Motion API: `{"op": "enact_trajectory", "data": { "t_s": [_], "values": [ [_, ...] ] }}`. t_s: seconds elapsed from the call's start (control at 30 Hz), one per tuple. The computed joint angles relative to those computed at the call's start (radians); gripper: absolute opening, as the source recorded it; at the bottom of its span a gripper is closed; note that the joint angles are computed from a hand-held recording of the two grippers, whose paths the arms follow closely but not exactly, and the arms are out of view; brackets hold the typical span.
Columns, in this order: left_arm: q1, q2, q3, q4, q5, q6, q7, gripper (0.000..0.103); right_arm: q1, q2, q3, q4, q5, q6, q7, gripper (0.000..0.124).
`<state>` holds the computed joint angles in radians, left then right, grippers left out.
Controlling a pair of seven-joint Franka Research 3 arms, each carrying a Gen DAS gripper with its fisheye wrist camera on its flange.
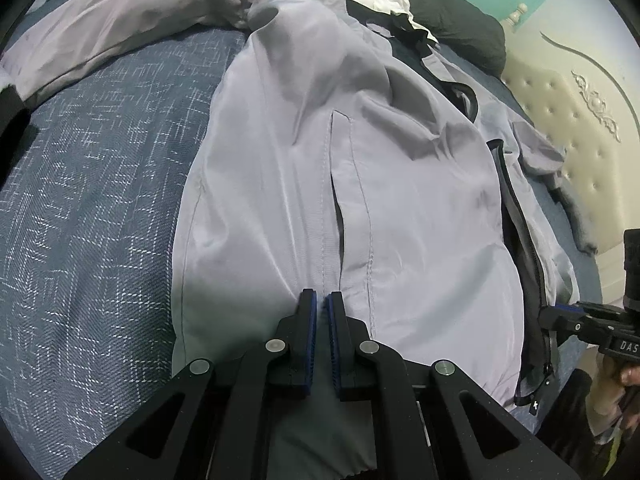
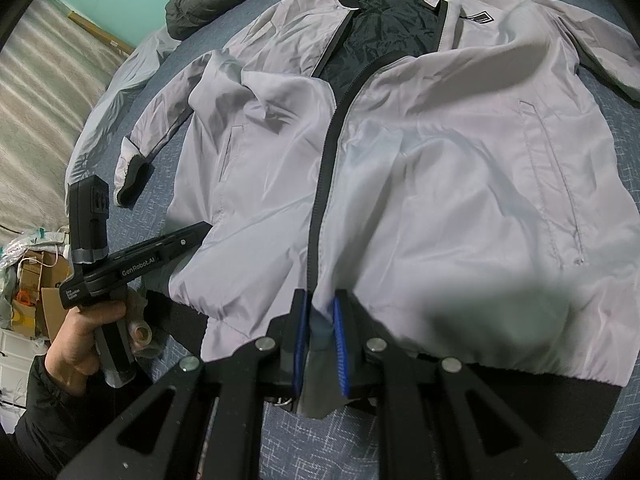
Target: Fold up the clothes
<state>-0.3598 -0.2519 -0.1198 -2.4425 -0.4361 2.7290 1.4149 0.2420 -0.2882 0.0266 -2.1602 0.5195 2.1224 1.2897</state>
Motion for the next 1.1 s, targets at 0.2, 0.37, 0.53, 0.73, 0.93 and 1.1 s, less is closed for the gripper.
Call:
{"op": "enact_trajectory", "data": {
  "t_s": [0.2,0.37,0.53,0.73,0.93,1.1],
  "values": [
    [0.004,-0.008,-0.004,-0.005,0.015,0.0,-0.012,0.006,0.009,-0.001,0.003,0.009,0.002,-0.007,-0.013,0.011],
    [0.004,-0.011,0.0,-0.002,0.024,-0.015,-0.019,0.006,0.015,0.045,0.031,0.054,-0.088,-0.089,0.01,0.011],
    [-0.004,-0.018,0.013,-0.006,-0.008,-0.018,0.003,0.005,0.011,0.041,0.006,0.06,-0.028,-0.115,0.02,0.021],
    [-0.009,-0.037,0.026,0.005,-0.035,-0.047,0.042,0.004,-0.033,-0.02,-0.037,0.08,-0.006,-0.11,-0.029,0.026],
    [0.001,-0.069,0.021,0.006,-0.019,-0.063,0.049,0.004,-0.132,0.004,-0.055,0.114,-0.133,-0.074,0.072,0.031],
    [0.005,-0.12,0.029,-0.015,0.008,-0.055,0.038,0.004,-0.187,-0.002,-0.069,0.055,-0.218,-0.076,0.134,0.033]
  ]
}}
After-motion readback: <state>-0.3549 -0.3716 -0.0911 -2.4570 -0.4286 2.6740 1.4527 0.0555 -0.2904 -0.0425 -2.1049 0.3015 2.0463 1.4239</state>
